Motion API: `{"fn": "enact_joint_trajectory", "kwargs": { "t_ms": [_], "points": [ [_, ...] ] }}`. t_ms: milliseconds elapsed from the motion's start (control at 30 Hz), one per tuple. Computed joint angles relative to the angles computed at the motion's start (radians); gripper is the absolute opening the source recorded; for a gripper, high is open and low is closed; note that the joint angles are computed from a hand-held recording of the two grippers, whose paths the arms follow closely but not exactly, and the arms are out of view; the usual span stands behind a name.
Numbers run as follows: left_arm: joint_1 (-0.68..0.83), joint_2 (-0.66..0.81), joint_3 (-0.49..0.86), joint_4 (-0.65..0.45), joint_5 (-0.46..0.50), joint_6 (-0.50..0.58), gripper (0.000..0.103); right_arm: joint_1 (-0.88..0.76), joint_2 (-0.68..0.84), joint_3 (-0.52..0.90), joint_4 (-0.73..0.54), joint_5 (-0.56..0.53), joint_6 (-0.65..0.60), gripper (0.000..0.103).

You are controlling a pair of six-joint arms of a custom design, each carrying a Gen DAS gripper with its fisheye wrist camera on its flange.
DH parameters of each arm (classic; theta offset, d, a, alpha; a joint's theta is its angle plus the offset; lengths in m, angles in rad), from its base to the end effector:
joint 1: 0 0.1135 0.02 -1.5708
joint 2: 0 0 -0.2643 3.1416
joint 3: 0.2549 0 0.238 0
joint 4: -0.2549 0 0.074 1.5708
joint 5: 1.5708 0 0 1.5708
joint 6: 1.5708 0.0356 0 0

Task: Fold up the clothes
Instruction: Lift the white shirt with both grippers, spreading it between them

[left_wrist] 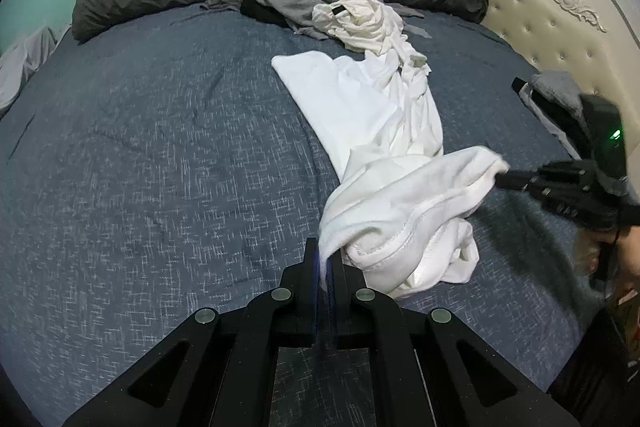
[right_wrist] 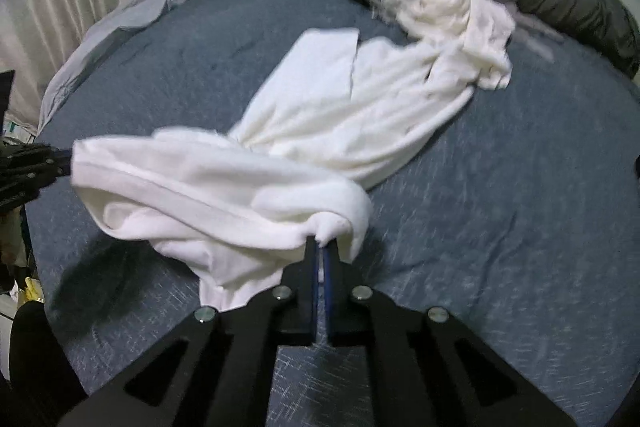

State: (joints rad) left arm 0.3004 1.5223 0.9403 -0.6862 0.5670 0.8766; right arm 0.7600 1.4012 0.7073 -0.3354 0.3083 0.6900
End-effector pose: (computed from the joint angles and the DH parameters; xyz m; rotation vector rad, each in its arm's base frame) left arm 0.2574 0.0597 0.2017 0.8340 2.4153 -0.4026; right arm 0.1861 0.1620 0.1804 0.0206 2.5349 0.1716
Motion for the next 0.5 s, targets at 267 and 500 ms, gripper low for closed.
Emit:
{"fn": "enact_joint_trajectory", "kwargs": {
  "t_ms": [267,500],
  "points": [
    [0.027,-0.15,0.08,-0.183,0.075,0.034,0.003,0.076,-0.241,0.198,-0.351,0.165,0.018,0.001],
    [0.056,-0.256,0.301,-0.445,0.183,0.052,0.003,0.26,-0.287,0.541,-0.717,0.399,0.104,0.001]
  ]
}}
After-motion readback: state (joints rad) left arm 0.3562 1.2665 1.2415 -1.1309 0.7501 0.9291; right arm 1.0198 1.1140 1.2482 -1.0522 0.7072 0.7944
